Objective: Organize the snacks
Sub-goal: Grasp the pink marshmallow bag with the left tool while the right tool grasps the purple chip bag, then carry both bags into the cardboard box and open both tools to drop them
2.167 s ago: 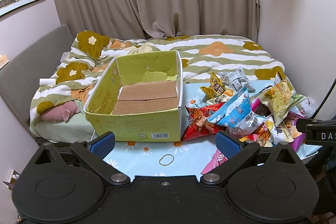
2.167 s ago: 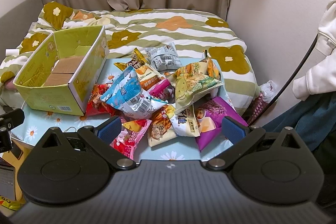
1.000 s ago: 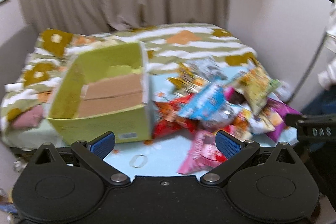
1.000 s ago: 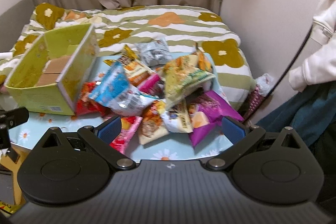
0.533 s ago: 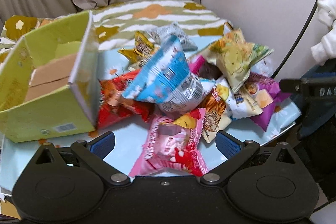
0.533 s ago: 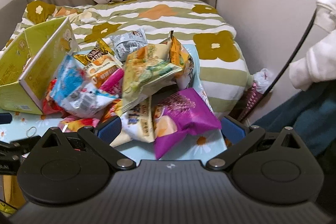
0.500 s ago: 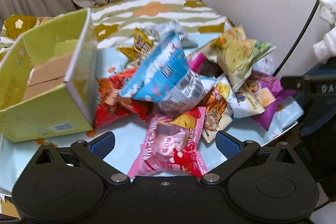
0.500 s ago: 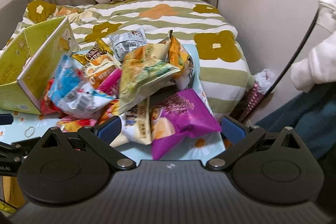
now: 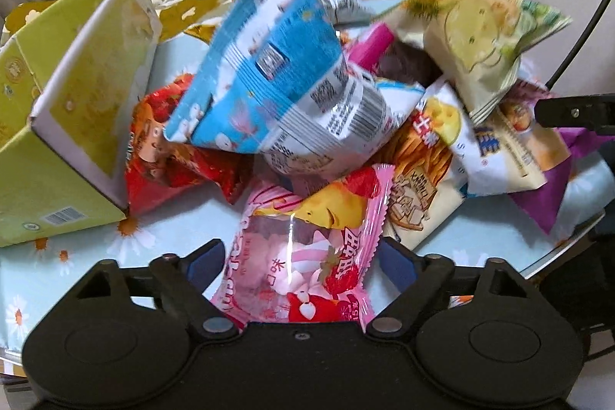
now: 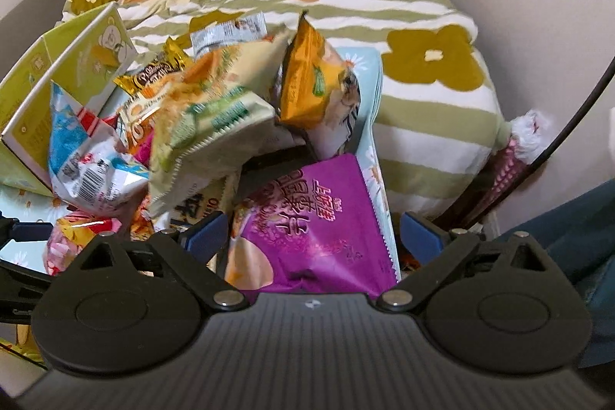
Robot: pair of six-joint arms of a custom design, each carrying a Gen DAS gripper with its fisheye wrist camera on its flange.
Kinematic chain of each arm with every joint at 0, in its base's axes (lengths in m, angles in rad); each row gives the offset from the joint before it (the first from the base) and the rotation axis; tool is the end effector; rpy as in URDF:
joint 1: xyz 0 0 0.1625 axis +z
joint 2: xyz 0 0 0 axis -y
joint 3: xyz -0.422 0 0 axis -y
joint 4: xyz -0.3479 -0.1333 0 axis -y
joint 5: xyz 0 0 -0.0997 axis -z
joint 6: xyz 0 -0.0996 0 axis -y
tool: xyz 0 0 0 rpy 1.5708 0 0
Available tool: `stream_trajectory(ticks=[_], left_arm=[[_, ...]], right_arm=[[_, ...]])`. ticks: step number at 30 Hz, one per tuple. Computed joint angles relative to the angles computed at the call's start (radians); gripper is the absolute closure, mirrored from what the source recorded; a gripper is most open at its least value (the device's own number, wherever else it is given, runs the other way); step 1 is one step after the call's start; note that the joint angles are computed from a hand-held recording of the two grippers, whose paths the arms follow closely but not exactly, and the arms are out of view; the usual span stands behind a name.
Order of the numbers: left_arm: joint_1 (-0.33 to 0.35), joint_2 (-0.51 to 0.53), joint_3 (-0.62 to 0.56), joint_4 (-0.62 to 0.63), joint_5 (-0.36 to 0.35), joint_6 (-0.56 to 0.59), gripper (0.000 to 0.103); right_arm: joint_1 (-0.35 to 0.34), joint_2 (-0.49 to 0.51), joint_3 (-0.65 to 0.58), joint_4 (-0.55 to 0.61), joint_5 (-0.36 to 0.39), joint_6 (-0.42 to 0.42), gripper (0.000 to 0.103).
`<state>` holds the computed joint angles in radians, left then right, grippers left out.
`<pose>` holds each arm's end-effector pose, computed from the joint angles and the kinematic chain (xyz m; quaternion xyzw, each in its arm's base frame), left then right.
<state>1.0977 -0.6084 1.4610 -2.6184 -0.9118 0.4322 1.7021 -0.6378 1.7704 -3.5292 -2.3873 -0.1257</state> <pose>-0.1407 -0.7012 0.0838 0.3835 0.8606 -0.0987 0.3201 0.1393 -0.5912 0.1258 -0.0503 -0.8542 0.3693 0.3626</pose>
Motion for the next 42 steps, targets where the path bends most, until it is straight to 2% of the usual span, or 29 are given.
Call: stream_trajectory(ticks=[5, 9, 13, 20, 21, 23, 26, 32, 42], left_arm=[[0.008, 0.022, -0.033, 0.034, 0.018, -0.018, 0.021], [0.014, 0.039, -0.054, 0.041, 0.026, -0.009, 0.025], [0.008, 0.044, -0.047, 0.029, 0.033, -0.001, 0.026], [0.004, 0.022, -0.025, 0.040, 0.015, -0.010, 0.027], [0.003, 0.019, -0.021, 0.038, 0.013, -0.005, 0.027], [-0.003, 0.009, -0.007, 0.036, 0.014, -0.003, 0.027], [-0.008, -0.010, 0.010, 0.037, 0.009, 0.000, 0.027], [-0.028, -0.069, 0.069, 0.026, -0.018, 0.005, 0.027], [-0.078, -0.180, 0.170, -0.017, -0.062, 0.007, 0.027]], right_arm=[[-0.029, -0.028, 0.021, 0.049, 0.063, 0.048, 0.000], [-0.032, -0.027, 0.012, 0.066, 0.083, 0.043, 0.000], [-0.042, -0.025, -0.004, 0.091, 0.106, 0.047, 0.000], [-0.074, -0.035, -0.010, 0.138, 0.171, 0.112, 0.000], [-0.077, -0.037, -0.009, 0.140, 0.180, 0.120, 0.001], [-0.080, -0.044, -0.002, 0.140, 0.199, 0.133, 0.011], [-0.069, -0.047, 0.008, 0.123, 0.183, 0.136, 0.020], [-0.016, -0.043, 0.024, 0.043, 0.086, 0.108, 0.022], [0.071, -0.094, 0.110, -0.041, -0.051, 0.168, 0.022]])
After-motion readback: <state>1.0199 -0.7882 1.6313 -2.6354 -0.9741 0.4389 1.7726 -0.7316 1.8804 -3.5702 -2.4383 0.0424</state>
